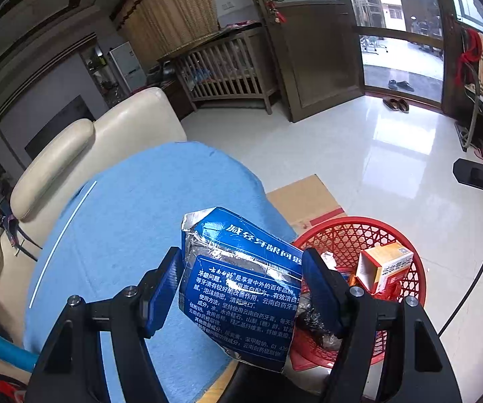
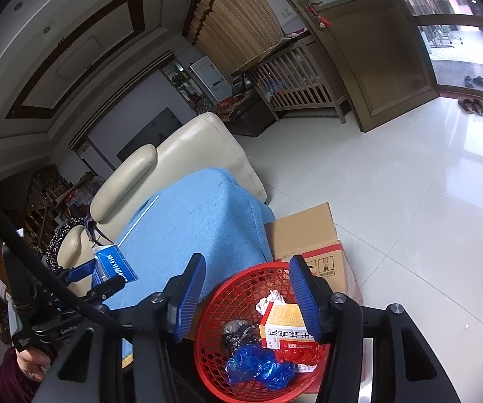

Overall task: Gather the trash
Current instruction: 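Open both tools to drop the box and packet into the basket, then bring both open tools back over the table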

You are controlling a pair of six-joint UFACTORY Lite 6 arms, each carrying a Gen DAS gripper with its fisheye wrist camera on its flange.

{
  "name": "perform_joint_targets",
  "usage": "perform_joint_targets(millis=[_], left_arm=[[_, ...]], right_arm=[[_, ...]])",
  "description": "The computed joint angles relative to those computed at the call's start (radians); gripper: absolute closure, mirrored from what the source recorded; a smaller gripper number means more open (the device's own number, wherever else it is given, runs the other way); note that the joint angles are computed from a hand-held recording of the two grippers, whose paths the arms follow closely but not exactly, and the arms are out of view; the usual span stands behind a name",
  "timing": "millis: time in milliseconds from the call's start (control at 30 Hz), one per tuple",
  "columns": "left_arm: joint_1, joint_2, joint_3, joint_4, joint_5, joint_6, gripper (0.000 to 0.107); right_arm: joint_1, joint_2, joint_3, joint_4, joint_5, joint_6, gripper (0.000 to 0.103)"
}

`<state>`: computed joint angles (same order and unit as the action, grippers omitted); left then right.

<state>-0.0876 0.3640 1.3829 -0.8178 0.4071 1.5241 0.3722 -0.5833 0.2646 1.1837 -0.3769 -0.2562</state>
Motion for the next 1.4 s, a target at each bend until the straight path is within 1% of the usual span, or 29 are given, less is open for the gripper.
perform_joint_targets(millis=[233, 367, 500, 567, 733, 833, 867, 967, 1067, 1133, 1300, 1400], left_arm=[[-0.023, -0.023, -0.037, -0.013, 0.004, 0.029, 0.033], [-0.026, -0.015, -0.027, 0.000, 0.052, 0.020, 0.032], [-0.013, 0.019, 0.022, 0.012, 0.157, -0.011, 0.032], [0.002, 0.062, 0.086, 0.031, 0.248, -0.053, 0.032], [0.046, 0.143, 0.220, 0.028, 0.398, -0.138, 0.032], [0.078, 0.146, 0.268, 0.011, 0.431, -0.158, 0.032], [0.087, 0.135, 0.264, 0.001, 0.421, -0.147, 0.032], [0.120, 0.074, 0.227, -0.034, 0.346, -0.103, 0.031], [0.174, 0.040, 0.213, -0.073, 0.323, -0.065, 0.029], [0.212, 0.013, 0.192, -0.086, 0.289, -0.041, 0.029], [0.312, -0.008, 0.183, -0.129, 0.241, 0.017, 0.029], [0.378, 0.009, 0.224, -0.140, 0.250, 0.019, 0.029]], right_arm=[[-0.004, -0.073, -0.039, 0.057, -0.003, -0.049, 0.047], [-0.008, -0.110, -0.061, 0.069, -0.002, -0.056, 0.047], [-0.013, -0.126, -0.070, 0.058, 0.004, -0.041, 0.047], [-0.018, -0.123, -0.069, 0.043, 0.009, -0.025, 0.047], [-0.017, -0.099, -0.061, -0.004, 0.011, 0.022, 0.047], [-0.004, -0.078, -0.045, -0.008, 0.005, 0.031, 0.047], [0.009, -0.069, -0.035, 0.003, -0.004, 0.021, 0.047], [0.029, -0.034, 0.001, -0.002, -0.011, 0.021, 0.047], [0.065, 0.027, 0.058, -0.010, -0.026, 0.028, 0.047], [0.088, 0.077, 0.108, -0.005, -0.029, 0.013, 0.047], [0.181, 0.230, 0.277, 0.093, -0.055, -0.108, 0.046], [0.236, 0.326, 0.390, 0.151, -0.077, -0.184, 0.044]])
